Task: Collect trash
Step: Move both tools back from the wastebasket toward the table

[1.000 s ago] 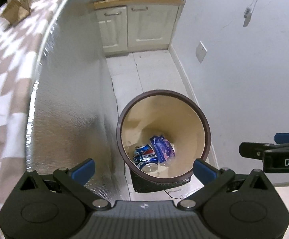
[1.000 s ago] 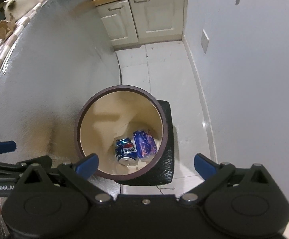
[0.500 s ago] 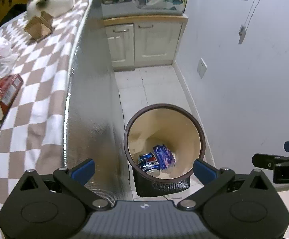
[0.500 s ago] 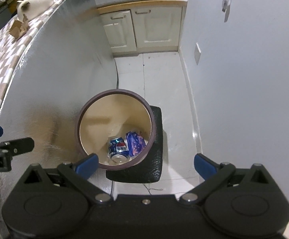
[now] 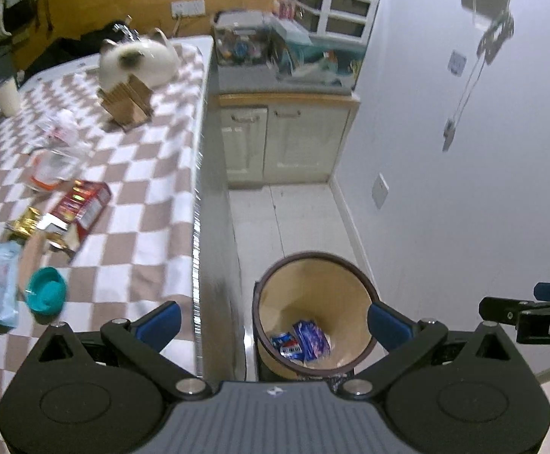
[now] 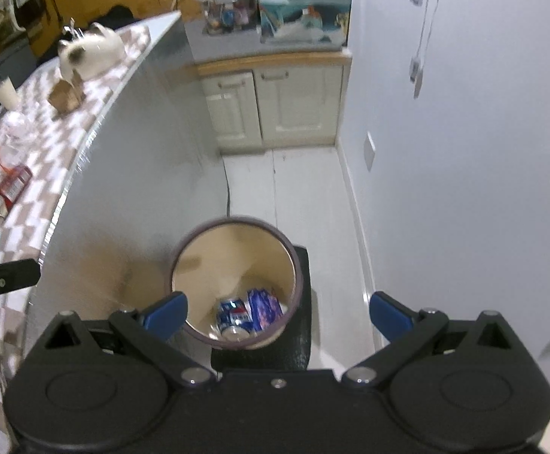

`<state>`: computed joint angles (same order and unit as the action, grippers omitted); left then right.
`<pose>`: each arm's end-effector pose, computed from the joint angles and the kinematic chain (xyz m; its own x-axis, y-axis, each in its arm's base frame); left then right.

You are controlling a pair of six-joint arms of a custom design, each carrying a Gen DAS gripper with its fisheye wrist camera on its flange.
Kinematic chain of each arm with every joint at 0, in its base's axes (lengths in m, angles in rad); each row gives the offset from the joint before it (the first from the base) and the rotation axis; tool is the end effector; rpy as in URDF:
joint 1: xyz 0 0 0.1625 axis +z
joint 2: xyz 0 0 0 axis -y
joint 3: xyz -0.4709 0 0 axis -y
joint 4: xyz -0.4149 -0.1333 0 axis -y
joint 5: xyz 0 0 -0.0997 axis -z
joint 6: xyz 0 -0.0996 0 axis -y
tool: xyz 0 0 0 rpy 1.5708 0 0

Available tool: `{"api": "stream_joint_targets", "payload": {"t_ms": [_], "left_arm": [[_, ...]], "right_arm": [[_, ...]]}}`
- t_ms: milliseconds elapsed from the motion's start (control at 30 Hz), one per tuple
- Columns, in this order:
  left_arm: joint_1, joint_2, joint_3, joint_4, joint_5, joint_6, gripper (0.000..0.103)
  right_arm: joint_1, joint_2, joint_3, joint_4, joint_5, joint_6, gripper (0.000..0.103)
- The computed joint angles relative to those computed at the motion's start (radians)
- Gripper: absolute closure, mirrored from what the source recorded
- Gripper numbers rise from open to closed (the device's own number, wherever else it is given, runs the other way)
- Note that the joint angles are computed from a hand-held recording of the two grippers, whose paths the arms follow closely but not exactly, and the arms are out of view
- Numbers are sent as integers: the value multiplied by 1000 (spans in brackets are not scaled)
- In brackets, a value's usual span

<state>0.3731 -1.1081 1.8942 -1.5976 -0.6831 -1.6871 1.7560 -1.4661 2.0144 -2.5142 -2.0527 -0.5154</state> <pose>-0.4190 -0.3901 0.1761 -0.7019 -0.3534 -0.6185 0.1870 0.7464 -0.6387 0.1831 -0.5042 0.3715 -0.7026 -0.4365 0.5619 -0.5934 0.7953 -0.1241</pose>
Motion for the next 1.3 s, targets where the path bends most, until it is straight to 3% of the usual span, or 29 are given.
{"api": "stream_joint_targets", "payload": {"t_ms": [367,733,1300], "left_arm": [[-117,-138,16,340,50,-244,0],[-229,-279,35,713,-44,-538,0],[-355,-520,114,933,-185,-705,0]], "right_arm": [[115,-35,73,-144,42,75,0],[263,12,133,-226,59,147,0],[463,142,173,-325,31,215,0]]}}
